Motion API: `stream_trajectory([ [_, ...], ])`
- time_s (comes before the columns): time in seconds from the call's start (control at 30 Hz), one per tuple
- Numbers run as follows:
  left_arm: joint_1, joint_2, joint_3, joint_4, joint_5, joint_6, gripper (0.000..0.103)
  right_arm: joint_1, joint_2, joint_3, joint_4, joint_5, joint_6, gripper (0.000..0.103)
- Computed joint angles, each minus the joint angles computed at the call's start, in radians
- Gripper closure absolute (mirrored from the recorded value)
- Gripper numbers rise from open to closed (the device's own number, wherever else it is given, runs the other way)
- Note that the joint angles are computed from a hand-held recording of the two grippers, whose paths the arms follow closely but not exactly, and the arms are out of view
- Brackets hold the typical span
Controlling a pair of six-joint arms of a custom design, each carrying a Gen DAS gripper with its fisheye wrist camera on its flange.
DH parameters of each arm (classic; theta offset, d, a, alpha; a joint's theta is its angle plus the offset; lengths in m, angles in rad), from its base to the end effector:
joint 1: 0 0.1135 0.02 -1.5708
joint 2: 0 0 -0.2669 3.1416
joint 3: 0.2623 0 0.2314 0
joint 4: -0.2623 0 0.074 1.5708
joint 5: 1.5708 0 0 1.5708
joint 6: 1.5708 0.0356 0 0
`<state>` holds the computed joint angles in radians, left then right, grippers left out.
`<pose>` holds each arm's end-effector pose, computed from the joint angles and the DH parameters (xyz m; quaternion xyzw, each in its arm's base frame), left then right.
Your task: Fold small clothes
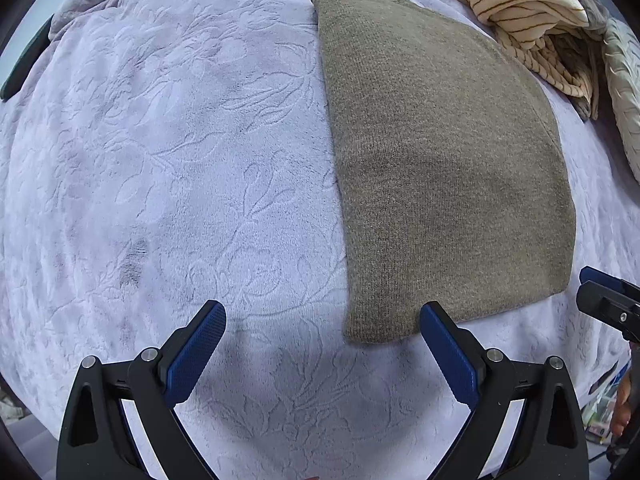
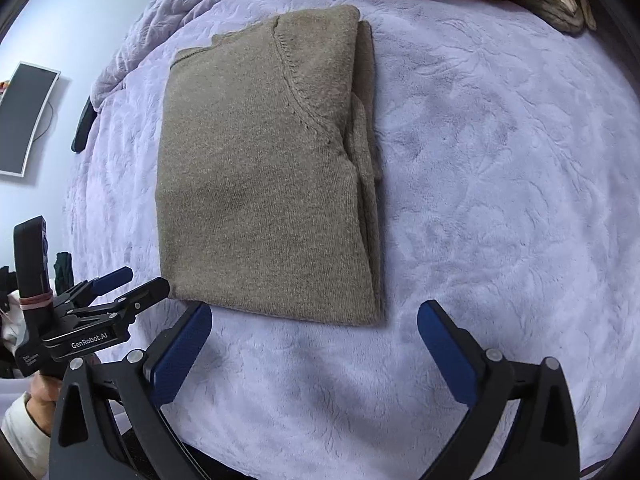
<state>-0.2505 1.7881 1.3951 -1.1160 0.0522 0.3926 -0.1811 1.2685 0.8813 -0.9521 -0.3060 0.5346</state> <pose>0.3035 -0.0796 0.2346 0.3166 0.9477 -0.0238 0.0327 0.1936 -0.0246 0.2344 0.3274 0.9257 0.1691 0.0857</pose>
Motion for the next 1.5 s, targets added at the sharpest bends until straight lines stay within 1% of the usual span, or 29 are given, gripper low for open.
stream_trajectory([
  [0.27,0.006,0.071,0.063,-0.011,0.023,-0.006,0.005,-0.034,0.035,0.006,-0.011,-0.027,-0.024,0.0],
  [0.4,0.002,0.113,0.103,-0.034,0.027,-0.019,0.005,-0.046,0.047,0.008,-0.013,-0.033,-0.038,0.0],
  [0.63,-0.002,0.139,0.121,-0.029,0.034,-0.023,0.005,-0.065,0.061,0.014,-0.014,-0.035,-0.056,0.0],
  [0.7,0.005,0.157,0.142,-0.048,0.06,-0.017,0.005,-0.069,0.064,0.016,-0.016,-0.033,-0.062,0.0],
  [0.83,0.042,0.184,0.206,-0.101,0.174,-0.015,0.005,-0.096,0.075,0.027,-0.025,-0.034,-0.091,0.0],
  [0.93,0.063,0.226,0.272,-0.141,0.242,-0.017,0.005,-0.124,0.089,0.037,-0.027,-0.046,-0.119,0.0],
  [1.03,0.057,0.249,0.31,-0.161,0.273,-0.017,0.005,-0.171,0.116,0.053,-0.023,-0.065,-0.154,0.0],
  [1.07,0.063,0.269,0.335,-0.171,0.28,-0.001,0.005,-0.185,0.127,0.06,-0.017,-0.071,-0.162,0.0],
  [1.2,0.045,0.277,0.326,-0.176,0.315,0.027,0.005,-0.224,0.178,0.088,0.027,-0.106,-0.178,0.0],
  [1.23,0.036,0.261,0.292,-0.162,0.325,0.028,0.005,-0.231,0.194,0.096,0.037,-0.115,-0.183,0.0],
  [1.37,0.028,0.278,0.292,-0.165,0.365,0.05,0.005,-0.255,0.268,0.135,0.083,-0.158,-0.2,0.0],
  [1.5,0.006,0.317,0.308,-0.165,0.397,0.06,0.005,-0.305,0.343,0.16,0.151,-0.25,-0.225,0.0],
])
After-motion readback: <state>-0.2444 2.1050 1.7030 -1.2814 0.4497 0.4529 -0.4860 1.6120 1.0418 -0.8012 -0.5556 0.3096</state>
